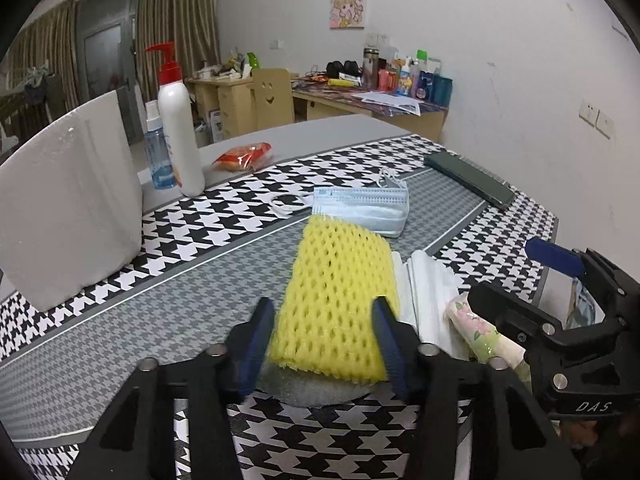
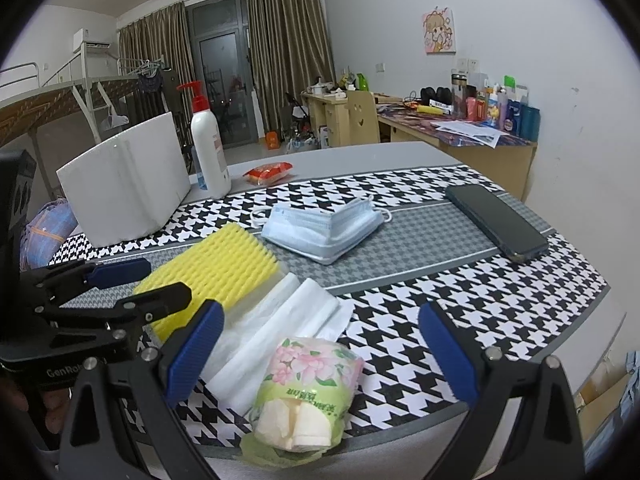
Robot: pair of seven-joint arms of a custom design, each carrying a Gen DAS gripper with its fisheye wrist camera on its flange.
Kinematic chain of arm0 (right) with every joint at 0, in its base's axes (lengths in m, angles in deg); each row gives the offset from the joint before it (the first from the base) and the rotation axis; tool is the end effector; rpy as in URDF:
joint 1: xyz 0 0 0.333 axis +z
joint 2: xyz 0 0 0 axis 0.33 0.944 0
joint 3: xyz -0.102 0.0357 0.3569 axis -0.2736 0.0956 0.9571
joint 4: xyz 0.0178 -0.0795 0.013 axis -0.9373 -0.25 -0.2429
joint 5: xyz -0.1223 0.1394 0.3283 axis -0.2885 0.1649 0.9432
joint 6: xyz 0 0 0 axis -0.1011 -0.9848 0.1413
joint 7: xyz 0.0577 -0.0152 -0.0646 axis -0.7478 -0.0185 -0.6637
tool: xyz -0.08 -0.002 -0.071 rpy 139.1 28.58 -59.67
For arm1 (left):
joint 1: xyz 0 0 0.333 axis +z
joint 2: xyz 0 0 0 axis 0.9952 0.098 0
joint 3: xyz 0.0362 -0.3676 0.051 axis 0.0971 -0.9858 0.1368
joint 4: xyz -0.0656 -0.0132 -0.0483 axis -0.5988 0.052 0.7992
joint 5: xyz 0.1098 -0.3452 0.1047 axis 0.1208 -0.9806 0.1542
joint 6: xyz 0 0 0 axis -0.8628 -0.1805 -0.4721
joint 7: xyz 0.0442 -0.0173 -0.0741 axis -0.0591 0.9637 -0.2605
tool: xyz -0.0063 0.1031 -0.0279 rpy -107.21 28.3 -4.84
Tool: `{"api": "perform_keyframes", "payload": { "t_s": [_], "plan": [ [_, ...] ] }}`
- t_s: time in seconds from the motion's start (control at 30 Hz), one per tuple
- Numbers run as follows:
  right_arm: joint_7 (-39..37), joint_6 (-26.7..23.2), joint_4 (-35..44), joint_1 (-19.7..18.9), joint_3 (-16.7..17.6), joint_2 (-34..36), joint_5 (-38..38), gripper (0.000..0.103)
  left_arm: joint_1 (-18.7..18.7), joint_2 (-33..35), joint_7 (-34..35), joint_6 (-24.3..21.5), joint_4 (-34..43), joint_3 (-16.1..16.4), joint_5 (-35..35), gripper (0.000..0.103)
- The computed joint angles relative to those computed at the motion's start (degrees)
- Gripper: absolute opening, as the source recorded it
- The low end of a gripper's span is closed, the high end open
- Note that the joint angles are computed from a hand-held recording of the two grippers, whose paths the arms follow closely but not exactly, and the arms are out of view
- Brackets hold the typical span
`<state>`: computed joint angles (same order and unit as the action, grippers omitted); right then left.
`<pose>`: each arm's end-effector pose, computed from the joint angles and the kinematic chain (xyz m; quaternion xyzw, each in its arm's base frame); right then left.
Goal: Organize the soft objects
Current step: 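Grasp the yellow foam-net sponge with the left gripper and lift it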
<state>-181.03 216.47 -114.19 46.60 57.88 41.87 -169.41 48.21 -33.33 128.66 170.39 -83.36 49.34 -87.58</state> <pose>0.5568 0.3260 0.3353 -0.5385 0.7065 -0.3252 0.3242 0.6306 -0.5029 0.3326 -0.3870 0.8305 -0.3701 0.1536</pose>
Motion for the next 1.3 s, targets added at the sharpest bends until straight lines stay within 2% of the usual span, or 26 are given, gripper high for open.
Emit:
{"api": "perform_keyframes", "payload": {
  "t_s": [0.03, 0.13, 0.27, 0.4, 0.67, 0.83, 1.1, 1.3],
  "plan": [
    [0.11, 0.07, 0.0, -0.03, 0.0, 0.05, -0.02, 0.1, -0.12, 0.08, 0.11, -0.21, 0.11, 0.14, 0.19, 0.037],
    [-0.14, 0.12, 0.02, -0.1, -0.03, 0.1, 0.47, 0.1, -0.36, 0.07, 0.27, -0.27, 0.09, 0.41, 0.59, 0.025],
    [0.1, -0.1, -0.14, 0.05, -0.13, 0.04, 0.45, 0.1, 0.8, -0.15, 1.75, 0.71, -0.53, -1.37, 0.7, 0.012],
    [0.27, -0.53, -0.44, 0.19, -0.12, -0.15, 0.6, 0.1, 3.21, -0.42, 4.44, 1.39, -1.31, -5.06, 0.13, 0.011],
    [0.67, -1.08, -1.5, 0.41, 0.2, -0.81, 0.59, 0.1, 6.23, -2.14, 8.7, 6.66, -4.97, -9.53, -2.4, 0.011],
    [0.74, -0.62, -1.92, 0.38, 0.63, -0.81, 0.33, 0.1, 7.06, -2.94, 10.07, 8.28, -6.5, -10.6, -3.91, 0.011],
    [-0.76, 0.96, -1.78, 0.4, 0.48, 0.11, 2.48, 0.099, 6.37, -3.53, 10.58, 9.14, -7.87, -9.69, -5.7, 0.011],
    [-3.41, 3.27, -2.11, -0.09, 0.29, 0.61, 5.42, 0.081, 6.85, -3.7, 11.2, 9.67, -8.44, -10.31, -5.94, 0.011]
  ]
}}
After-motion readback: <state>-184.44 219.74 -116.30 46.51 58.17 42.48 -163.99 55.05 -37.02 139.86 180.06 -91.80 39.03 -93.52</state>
